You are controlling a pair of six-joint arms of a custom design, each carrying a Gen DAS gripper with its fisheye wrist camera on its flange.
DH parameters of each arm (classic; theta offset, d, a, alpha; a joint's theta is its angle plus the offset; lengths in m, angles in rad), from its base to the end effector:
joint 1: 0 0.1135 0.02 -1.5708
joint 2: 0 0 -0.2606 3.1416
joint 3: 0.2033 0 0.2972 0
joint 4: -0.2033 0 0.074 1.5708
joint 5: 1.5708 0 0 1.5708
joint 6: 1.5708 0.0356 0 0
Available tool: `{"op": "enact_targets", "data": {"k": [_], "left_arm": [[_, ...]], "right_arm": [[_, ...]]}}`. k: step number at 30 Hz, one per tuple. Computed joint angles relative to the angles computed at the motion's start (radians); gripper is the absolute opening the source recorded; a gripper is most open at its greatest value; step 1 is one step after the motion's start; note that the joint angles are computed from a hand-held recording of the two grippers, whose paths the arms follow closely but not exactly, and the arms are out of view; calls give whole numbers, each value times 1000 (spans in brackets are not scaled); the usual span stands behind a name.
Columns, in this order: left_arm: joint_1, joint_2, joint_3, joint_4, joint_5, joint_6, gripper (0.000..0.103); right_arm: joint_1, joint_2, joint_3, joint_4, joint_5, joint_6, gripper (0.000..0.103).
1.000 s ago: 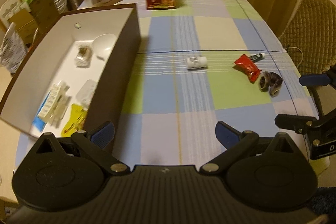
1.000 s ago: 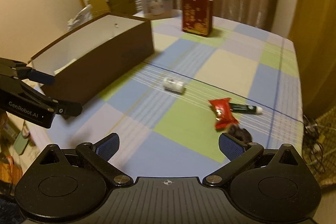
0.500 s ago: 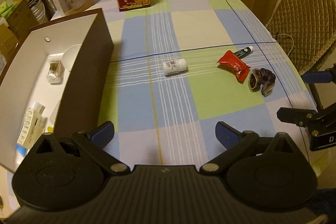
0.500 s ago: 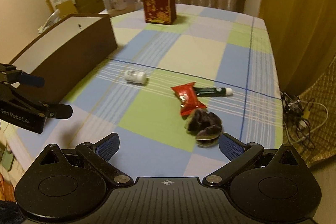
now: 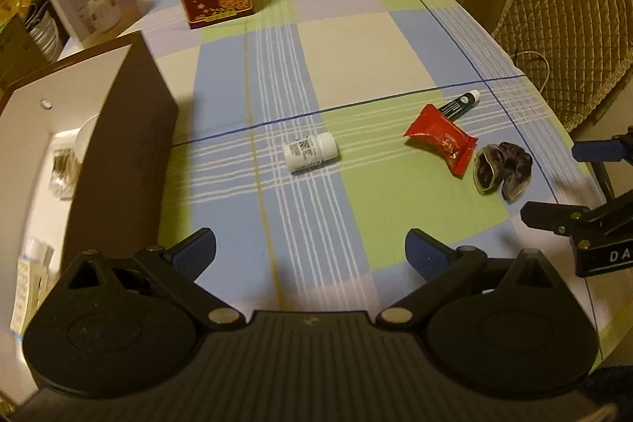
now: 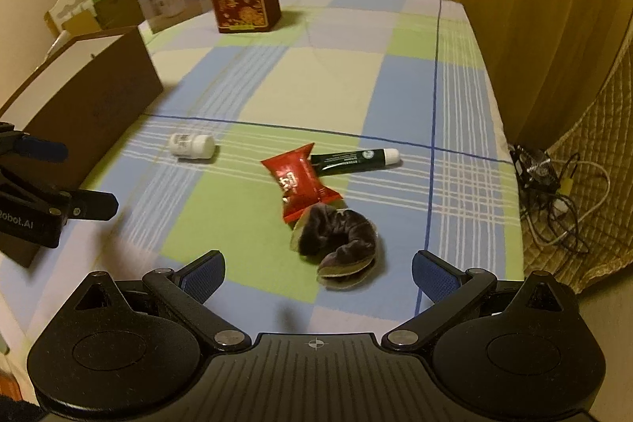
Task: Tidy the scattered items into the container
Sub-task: 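Move the left gripper toward the white pill bottle while the right gripper approaches the dark dried-fruit pack, then grasp the white pill bottle with the left gripper while the right gripper grasps the dark dried-fruit pack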
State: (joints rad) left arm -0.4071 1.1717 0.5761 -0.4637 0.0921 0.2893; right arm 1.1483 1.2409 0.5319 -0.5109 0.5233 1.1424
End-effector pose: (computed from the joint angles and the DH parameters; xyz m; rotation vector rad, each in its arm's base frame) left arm 0.2255 -0.1008 0.1446 0.9278 2.4631 -0.1616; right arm 0.1112 0.2040 0.1176 0.1123 2.5231 0.1285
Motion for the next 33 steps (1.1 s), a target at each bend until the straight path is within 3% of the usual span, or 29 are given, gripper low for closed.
{"op": "enact_targets", "data": {"k": [10,11,13,16,19,25,30,33], "left_arm": [[-35,249,91,154,-8,60,96],[-35,272,101,167,-8,67,95],[-33,317,122,194,-6,85,95],[-31,388,159,231,-10,112,93],[-27,455,209,233,0,115,90],[-35,567,306,217,9,28,70],[-45,616,342,225,-15,-71,66],[-48,637,354,221,-17,-102,49]], "right_arm": [[-114,99,-34,186,-26,-120,100],[-121,111,-36,206,-28,-137,86],[-146,140,-41,250,-54,-170,80],[-168,176,-42,268,-88,-192,45],[-174,139,-78,291,-92,-188,44],[-171,122,-96,305,-90,-193,44],[-176,121,-102,320,-84,-197,44],[-177,122,-102,320,-85,-207,44]]}}
